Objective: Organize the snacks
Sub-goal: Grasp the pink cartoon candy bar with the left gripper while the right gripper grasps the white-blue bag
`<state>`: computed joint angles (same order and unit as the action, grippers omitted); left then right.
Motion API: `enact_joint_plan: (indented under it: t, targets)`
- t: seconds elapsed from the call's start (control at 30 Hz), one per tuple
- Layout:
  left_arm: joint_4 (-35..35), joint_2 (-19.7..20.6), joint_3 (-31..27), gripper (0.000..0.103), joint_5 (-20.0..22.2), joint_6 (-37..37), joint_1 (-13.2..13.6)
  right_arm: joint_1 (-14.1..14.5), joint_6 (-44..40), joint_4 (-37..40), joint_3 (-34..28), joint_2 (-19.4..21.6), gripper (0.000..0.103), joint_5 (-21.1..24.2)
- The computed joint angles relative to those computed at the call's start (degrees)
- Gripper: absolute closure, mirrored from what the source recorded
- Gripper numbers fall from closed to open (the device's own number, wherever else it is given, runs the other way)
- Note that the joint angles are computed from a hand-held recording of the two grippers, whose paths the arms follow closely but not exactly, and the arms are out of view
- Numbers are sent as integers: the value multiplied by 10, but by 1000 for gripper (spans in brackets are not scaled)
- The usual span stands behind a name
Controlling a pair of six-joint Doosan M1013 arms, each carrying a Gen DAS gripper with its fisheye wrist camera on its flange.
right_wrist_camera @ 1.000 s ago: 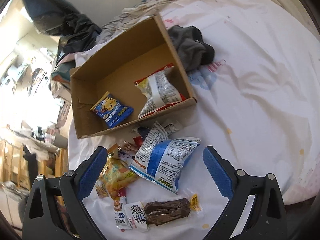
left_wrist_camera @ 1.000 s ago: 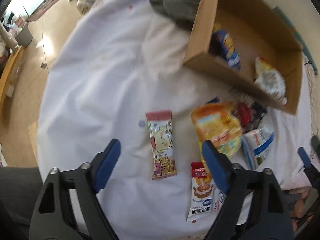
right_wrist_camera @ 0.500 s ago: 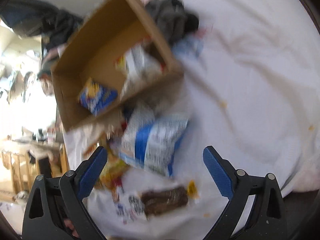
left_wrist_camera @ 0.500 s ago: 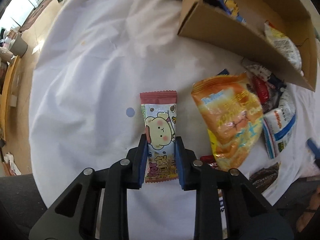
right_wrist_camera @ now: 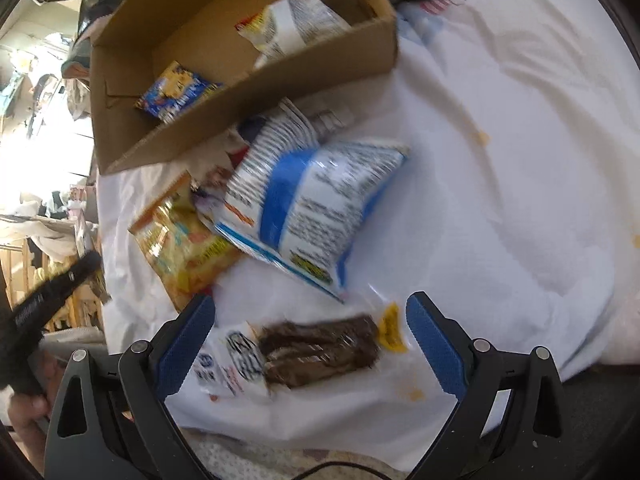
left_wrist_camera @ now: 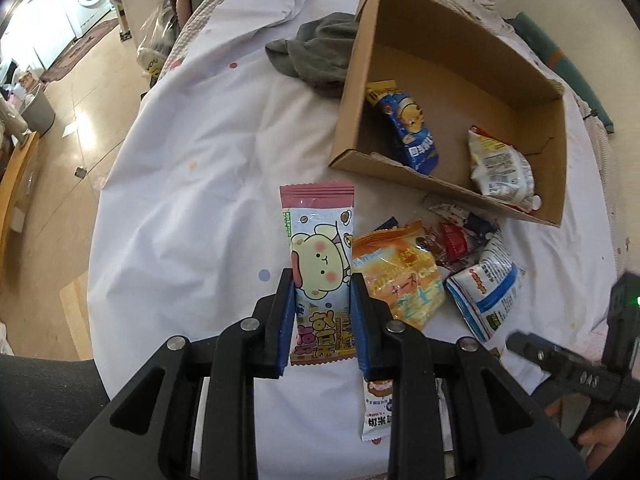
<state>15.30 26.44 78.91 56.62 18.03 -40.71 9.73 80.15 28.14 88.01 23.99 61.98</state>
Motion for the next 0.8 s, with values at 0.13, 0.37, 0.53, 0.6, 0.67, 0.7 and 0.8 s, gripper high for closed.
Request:
enact_joint_plan:
  t: [0.13, 0.37, 0.53, 0.6, 0.67, 0.7, 0.8]
  targets:
    - [-10, -6, 12, 81, -14, 3, 5, 3, 16, 28, -17, 18, 4, -8]
    - [-8, -5, 14, 81, -19, -2, 5, 22, 117, 1, -52, 56, 3, -31]
    - [-19, -2, 14, 81, -24, 0, 8, 29, 139, -33, -60, 68, 4, -32]
    - [-16, -1, 12, 81, -23, 2, 7, 34, 136, -61, -64, 65, 17, -30]
    - [-14, 2, 9, 81, -21, 4, 7, 35, 127, -61, -57, 58, 23, -36]
    - [-14, 3, 8, 81, -20, 4, 7, 35, 122, -61, -54, 55, 27, -38]
    - [-15, 7, 3, 81, -15, 8, 6, 36, 119, -58, -53, 51, 34, -37]
